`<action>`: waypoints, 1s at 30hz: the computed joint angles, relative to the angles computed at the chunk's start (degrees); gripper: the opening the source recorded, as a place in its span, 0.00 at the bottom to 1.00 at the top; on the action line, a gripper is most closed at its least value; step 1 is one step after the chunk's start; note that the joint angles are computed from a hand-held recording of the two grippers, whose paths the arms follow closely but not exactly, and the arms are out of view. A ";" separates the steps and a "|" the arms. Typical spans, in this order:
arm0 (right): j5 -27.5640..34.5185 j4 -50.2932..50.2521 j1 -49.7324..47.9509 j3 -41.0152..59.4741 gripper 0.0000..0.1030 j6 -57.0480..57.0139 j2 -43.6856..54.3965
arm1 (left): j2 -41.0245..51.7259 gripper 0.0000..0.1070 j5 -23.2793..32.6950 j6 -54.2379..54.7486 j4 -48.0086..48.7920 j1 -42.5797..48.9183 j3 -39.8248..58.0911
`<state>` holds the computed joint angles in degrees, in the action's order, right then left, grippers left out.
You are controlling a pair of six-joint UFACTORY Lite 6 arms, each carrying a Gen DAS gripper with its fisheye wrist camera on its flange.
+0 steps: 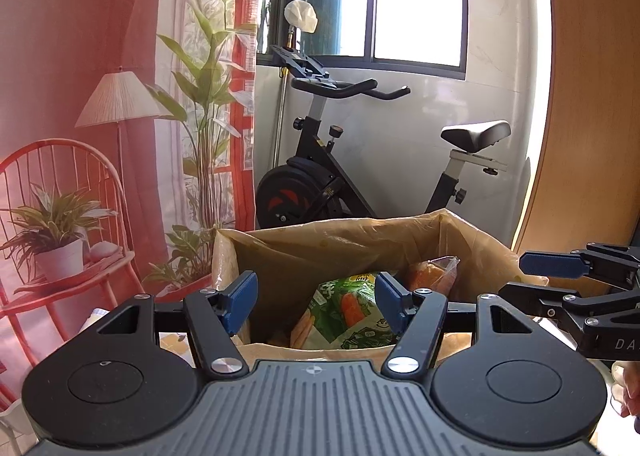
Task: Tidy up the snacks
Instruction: 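Move both tools back down to the snacks beside the box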
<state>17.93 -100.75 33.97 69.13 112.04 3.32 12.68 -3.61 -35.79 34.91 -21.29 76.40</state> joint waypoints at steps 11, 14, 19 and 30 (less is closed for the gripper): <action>2.02 -5.99 5.96 -8.76 0.55 9.19 -5.22 | -15.55 0.63 -4.17 1.54 -4.51 0.87 -20.68; 2.69 -8.55 6.78 -12.49 0.55 13.07 -6.77 | -16.82 0.63 -4.51 8.09 -12.07 0.53 -24.60; 4.84 -11.33 7.60 -20.40 0.54 19.83 -9.82 | -15.30 0.62 -5.35 11.01 -15.02 0.39 -27.86; 2.78 -20.10 4.09 -31.54 0.46 33.63 -11.89 | -8.18 0.50 -7.86 7.75 -13.57 -2.04 -27.33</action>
<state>20.71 -120.85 38.06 37.59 145.67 -8.56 4.50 -11.48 -28.05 21.34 -23.33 49.07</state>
